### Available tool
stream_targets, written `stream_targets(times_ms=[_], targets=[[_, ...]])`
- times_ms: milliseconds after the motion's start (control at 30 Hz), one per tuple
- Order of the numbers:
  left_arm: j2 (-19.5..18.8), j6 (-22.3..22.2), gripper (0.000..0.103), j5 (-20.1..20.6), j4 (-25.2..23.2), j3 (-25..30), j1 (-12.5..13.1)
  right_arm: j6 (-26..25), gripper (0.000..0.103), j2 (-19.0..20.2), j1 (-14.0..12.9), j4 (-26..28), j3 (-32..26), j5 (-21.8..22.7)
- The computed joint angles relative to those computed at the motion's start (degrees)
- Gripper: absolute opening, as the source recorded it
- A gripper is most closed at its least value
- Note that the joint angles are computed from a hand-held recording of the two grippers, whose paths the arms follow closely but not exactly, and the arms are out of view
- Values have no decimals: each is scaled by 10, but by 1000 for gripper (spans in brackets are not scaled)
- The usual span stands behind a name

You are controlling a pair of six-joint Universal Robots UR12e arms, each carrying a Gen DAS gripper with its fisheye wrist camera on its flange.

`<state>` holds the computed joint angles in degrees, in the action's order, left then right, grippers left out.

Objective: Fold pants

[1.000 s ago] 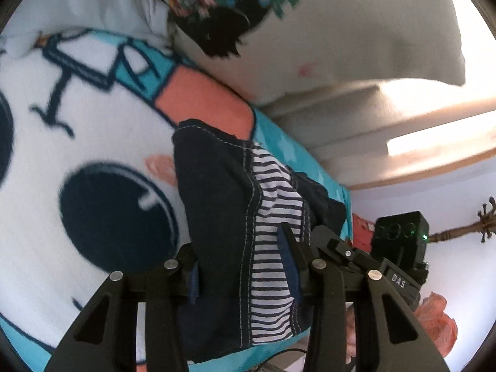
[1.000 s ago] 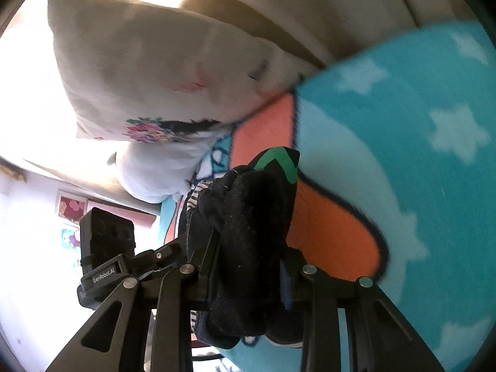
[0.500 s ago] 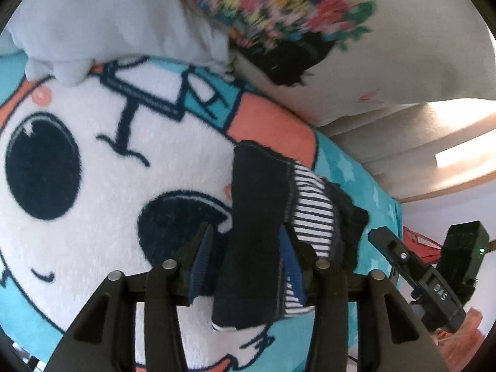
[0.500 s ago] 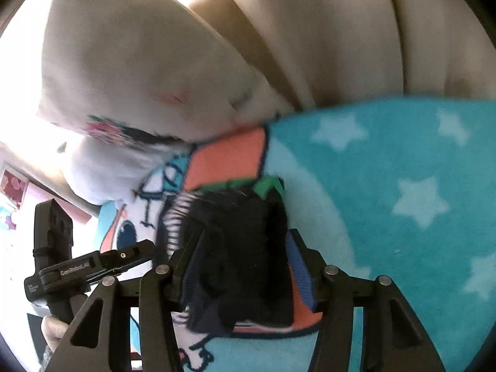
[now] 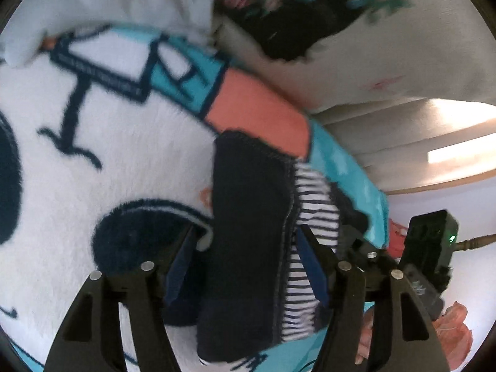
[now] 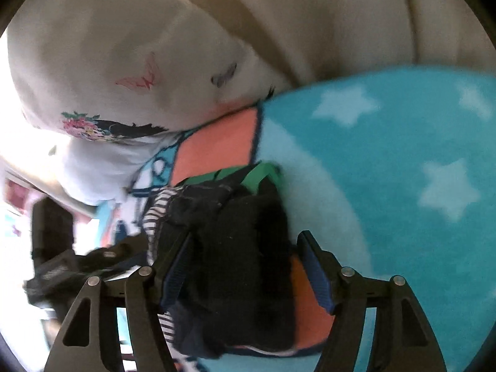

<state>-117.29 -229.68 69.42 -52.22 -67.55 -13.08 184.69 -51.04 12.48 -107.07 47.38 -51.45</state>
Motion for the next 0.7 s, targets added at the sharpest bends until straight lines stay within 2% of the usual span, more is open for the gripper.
stream_targets(times_ms=[67, 100, 133, 167, 267, 367, 400, 467, 500, 533, 567, 600, 633, 700], targets=[[-4, 5, 61, -8, 1, 4, 0, 16, 55, 11, -1, 22, -11, 29], [-1, 5, 47, -24, 7, 0, 3, 27, 54, 14, -1, 28, -15, 34], [-1, 4, 42, -45, 18, -1, 5, 30, 48, 15, -1, 29, -18, 38], [-4, 10, 41, -41, 14, 7, 4, 29, 42, 16, -1, 32, -22, 40], [-3, 27, 41, -23, 3, 20, 3, 24, 39, 21, -1, 35, -39, 55], [-4, 39, 42, 13, -8, 33, 2, 33, 39, 33, 3, 26, -63, 64], [-5, 41, 46, 24, -17, 38, 2, 37, 39, 38, 5, 22, -72, 62], [-8, 47, 53, 65, -67, 53, 1, 43, 44, 46, 9, 20, -85, 41], [-11, 51, 53, 86, -99, 62, 0, 42, 49, 48, 12, 22, -89, 23], [-9, 52, 53, 83, -106, 59, 2, 36, 60, 50, 16, 27, -96, -3], [-4, 45, 53, 74, -101, 50, 5, 29, 62, 52, 20, 31, -102, -38], [6, 34, 53, 70, -84, 33, 6, 29, 62, 50, 22, 26, -98, -53], [14, 32, 53, 74, -73, 23, 6, 39, 62, 43, 20, 8, -86, -50], [27, 31, 53, 92, -64, 11, 3, 62, 62, 23, 21, -42, -58, -75]])
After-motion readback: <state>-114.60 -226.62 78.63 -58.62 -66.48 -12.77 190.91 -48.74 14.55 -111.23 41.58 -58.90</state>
